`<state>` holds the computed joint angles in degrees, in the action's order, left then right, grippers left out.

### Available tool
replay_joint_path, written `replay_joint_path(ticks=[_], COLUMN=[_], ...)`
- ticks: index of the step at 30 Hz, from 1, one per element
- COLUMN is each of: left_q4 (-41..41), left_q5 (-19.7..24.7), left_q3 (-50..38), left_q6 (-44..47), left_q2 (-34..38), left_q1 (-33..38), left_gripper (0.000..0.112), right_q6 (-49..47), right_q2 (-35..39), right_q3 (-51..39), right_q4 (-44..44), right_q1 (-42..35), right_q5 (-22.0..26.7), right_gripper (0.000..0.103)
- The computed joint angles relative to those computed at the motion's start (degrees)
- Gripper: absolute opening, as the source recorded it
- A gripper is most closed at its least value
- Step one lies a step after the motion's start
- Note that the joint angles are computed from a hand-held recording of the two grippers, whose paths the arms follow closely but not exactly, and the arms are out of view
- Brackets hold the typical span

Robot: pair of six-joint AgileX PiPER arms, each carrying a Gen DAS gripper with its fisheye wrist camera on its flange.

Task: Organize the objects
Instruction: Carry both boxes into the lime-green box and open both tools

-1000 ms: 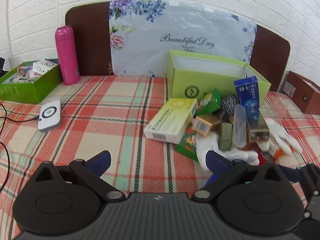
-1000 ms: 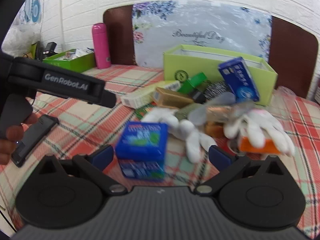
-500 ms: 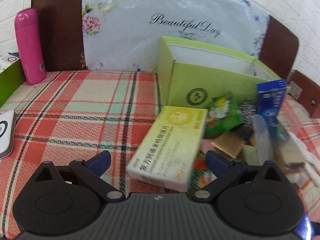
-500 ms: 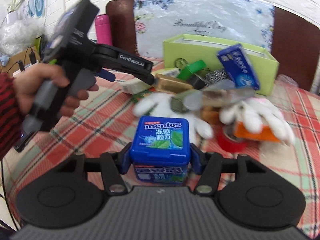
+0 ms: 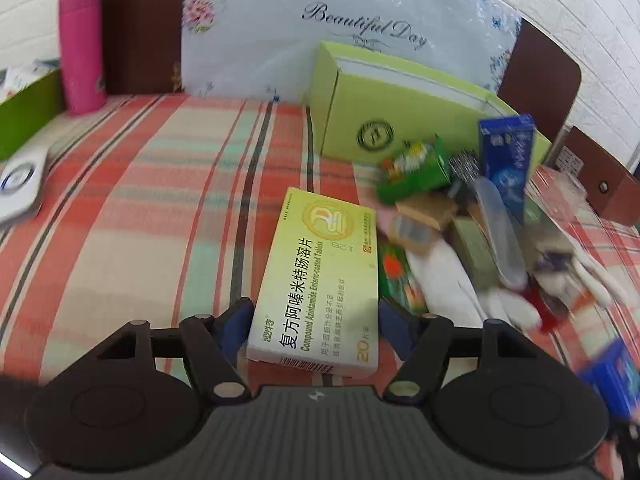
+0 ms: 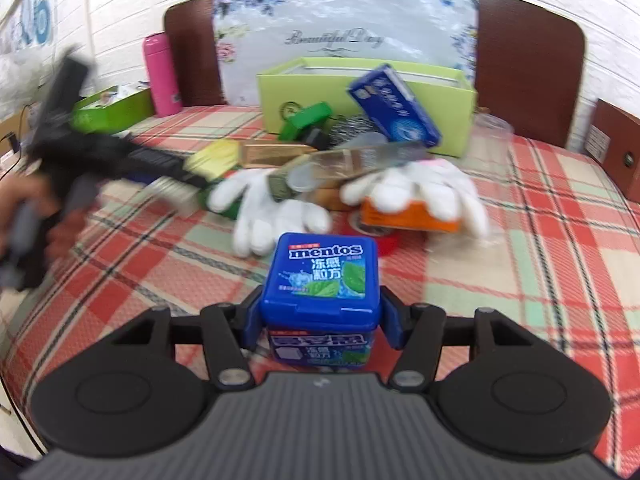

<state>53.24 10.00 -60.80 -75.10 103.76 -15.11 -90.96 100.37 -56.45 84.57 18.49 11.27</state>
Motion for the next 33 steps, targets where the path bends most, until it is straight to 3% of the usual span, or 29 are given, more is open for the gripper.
replay_joint_path(ticks=[2,4,10,12,13,14,18,21,24,33], left_q4=[4.2,8.9,8.9,6.5,6.1,4.7,1.7,2.8,0.4,7.8], left_q5=[2.7,6.4,13.2,12.8,13.2,13.6,15.7,19.3,19.7,22.5], left_q3=[3.1,2.8,-5.6,-6.2,-6.0,-6.0,-7.9,-8.9,-8.1,-3.7], left_q6=[-5.0,-8.8,-6.2,-4.8,-4.9,-4.2,-4.9,-5.3,-4.0,-11.4], left_q2=[-2.5,-2.1,5.0,5.0,4.6,4.2,4.9,5.7,4.2,-4.1], left_q1=[-3.1,-5.7,-7.0,-6.4,-6.5,-6.7,-7.6,-9.5,-9.7,-14.0], left_gripper=[0.071,0.079,0.089,0.085,0.075,0.073,0.076,0.069,0.069,0.069], right_q6=[2.5,4.3,-1.5,1.2,1.7,2.1,0.5,-2.6,-4.7,-1.7], right_q2=[-0.5,-0.3,-1.4,-1.6,-1.5,-1.3,0.8,1.8,1.4,-1.0], right_q3=[0.4,0.0,1.9,1.9,2.0,1.8,0.7,0.3,0.8,1.0], right_q4=[-2.1,-3.8,2.5,-0.1,-0.2,-0.4,1.7,4.8,5.9,3.4], right_q1=[-1.7,-2.7,-2.0,-1.8,-1.7,-1.7,-1.0,-0.7,-0.7,-3.8], right_q5=[1.1,2.1,0.8,-0.1,-0.4,-0.3,-0.8,-0.9,-0.7,6.7], right_gripper=[0.057,0.057,0.061,0.063,0.064,0.064,0.064,0.056,0.055,0.055])
